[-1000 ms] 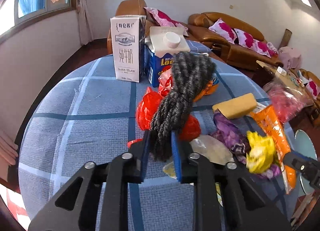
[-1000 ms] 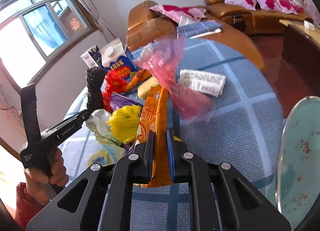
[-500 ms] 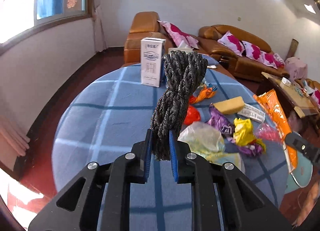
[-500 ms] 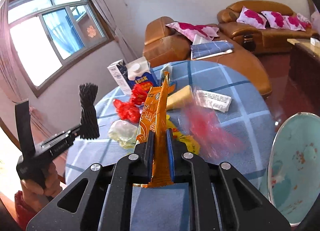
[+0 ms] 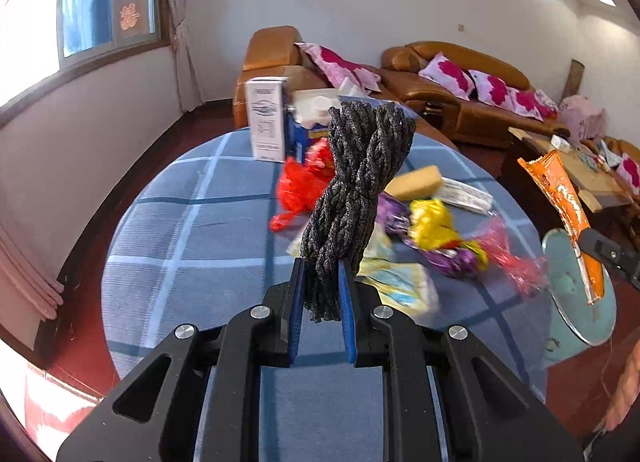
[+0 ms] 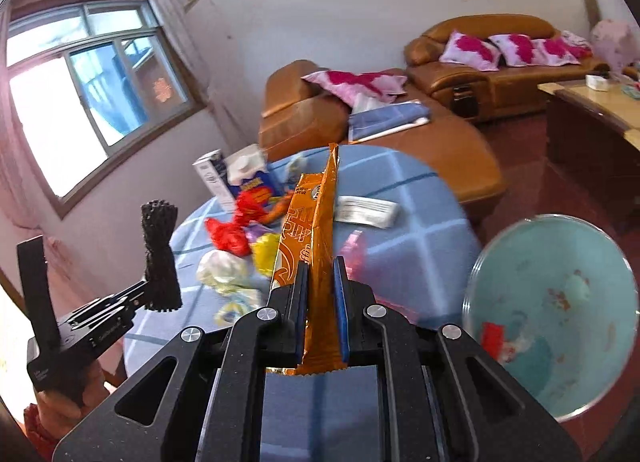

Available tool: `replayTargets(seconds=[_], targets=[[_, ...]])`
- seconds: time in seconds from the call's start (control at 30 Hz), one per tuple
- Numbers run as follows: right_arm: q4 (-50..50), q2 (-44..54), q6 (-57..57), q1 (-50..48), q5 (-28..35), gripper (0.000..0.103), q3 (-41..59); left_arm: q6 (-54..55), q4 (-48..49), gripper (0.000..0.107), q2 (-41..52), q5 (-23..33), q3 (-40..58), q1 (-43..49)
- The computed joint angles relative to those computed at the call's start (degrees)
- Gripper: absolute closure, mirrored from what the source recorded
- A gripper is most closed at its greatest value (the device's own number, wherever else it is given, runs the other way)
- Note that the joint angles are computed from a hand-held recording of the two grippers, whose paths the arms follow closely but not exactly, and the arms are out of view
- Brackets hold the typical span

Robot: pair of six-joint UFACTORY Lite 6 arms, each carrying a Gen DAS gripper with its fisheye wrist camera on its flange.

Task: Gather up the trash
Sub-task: 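Move the rope and orange bag over the bucket and open both grippers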

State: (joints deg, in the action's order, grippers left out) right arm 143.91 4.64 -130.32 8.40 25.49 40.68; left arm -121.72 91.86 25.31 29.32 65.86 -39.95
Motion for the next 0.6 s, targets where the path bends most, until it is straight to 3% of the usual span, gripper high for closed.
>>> replayTargets(seconds=[0.4,0.6], targets=[[1.80,-10.89,-4.26,-7.92,1.25,0.090,-11.97,10.89,-10.39,0.091,6.34,2.91,10.30,-9.54],[-4.82,-13.46,0.61,-14.42,3.34,0.090,-14.66,17.32,-15.58,0.091,11.18,2.84,18.35,-13.36]])
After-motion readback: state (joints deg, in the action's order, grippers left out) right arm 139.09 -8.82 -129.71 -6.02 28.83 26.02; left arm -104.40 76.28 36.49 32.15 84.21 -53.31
